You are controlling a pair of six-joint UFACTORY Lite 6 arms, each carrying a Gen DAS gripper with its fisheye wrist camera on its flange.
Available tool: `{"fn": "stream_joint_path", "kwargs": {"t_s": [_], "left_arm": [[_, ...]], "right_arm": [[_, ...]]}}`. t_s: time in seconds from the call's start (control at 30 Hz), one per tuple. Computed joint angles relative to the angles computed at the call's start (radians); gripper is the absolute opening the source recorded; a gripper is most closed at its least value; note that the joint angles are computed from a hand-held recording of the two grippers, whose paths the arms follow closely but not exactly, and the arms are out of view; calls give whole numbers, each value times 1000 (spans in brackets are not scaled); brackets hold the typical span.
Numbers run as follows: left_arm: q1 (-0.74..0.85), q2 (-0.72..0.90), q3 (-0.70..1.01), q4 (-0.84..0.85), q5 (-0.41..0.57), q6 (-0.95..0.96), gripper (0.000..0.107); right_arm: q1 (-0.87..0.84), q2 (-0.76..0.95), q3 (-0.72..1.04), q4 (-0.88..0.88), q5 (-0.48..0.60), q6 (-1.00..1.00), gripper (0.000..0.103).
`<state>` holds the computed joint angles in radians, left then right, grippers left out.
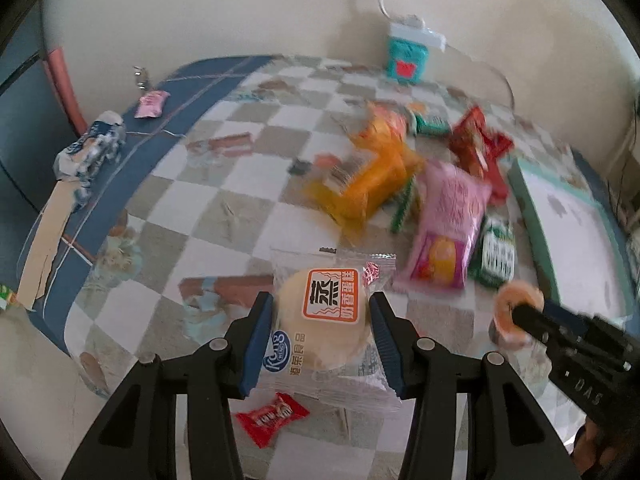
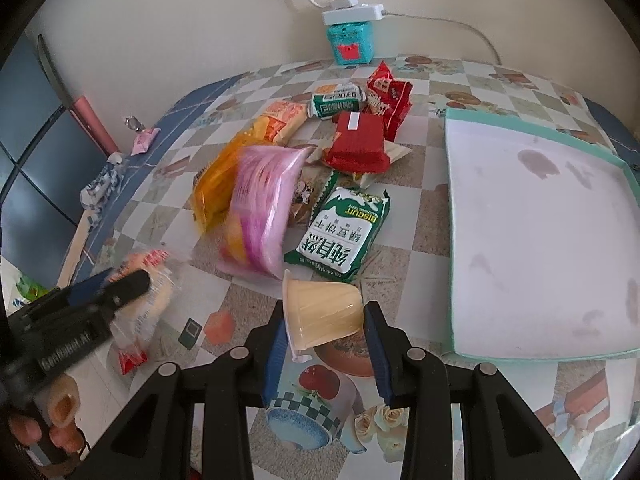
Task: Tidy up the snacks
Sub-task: 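Carry the jelly cup and wrapped bun over the white tray with both tools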
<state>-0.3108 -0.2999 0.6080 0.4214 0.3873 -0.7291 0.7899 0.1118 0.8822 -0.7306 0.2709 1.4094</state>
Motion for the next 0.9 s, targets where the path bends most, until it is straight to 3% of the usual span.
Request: {"fn": "stream_joint_path", "kwargs": {"t_s": [0.17, 0.37, 0.47, 0.63, 0.9], "left_arm": [[6, -33, 52, 9, 34, -2, 51], [-79, 67, 254, -33, 72, 1, 51], [-153, 185, 397, -23, 91, -58, 51], [-252, 400, 646, -182, 115, 0, 51], [-391, 703, 989, -287, 200, 41, 51]], "right_arm": [[0, -38, -16, -47, 7, 56, 39], [-40, -128, -48, -99, 30, 143, 39], [-106, -180, -77, -48, 30, 123, 39], [-224, -243, -107, 14, 83, 80, 39], [-447, -285, -126, 37, 261, 113, 39]]}}
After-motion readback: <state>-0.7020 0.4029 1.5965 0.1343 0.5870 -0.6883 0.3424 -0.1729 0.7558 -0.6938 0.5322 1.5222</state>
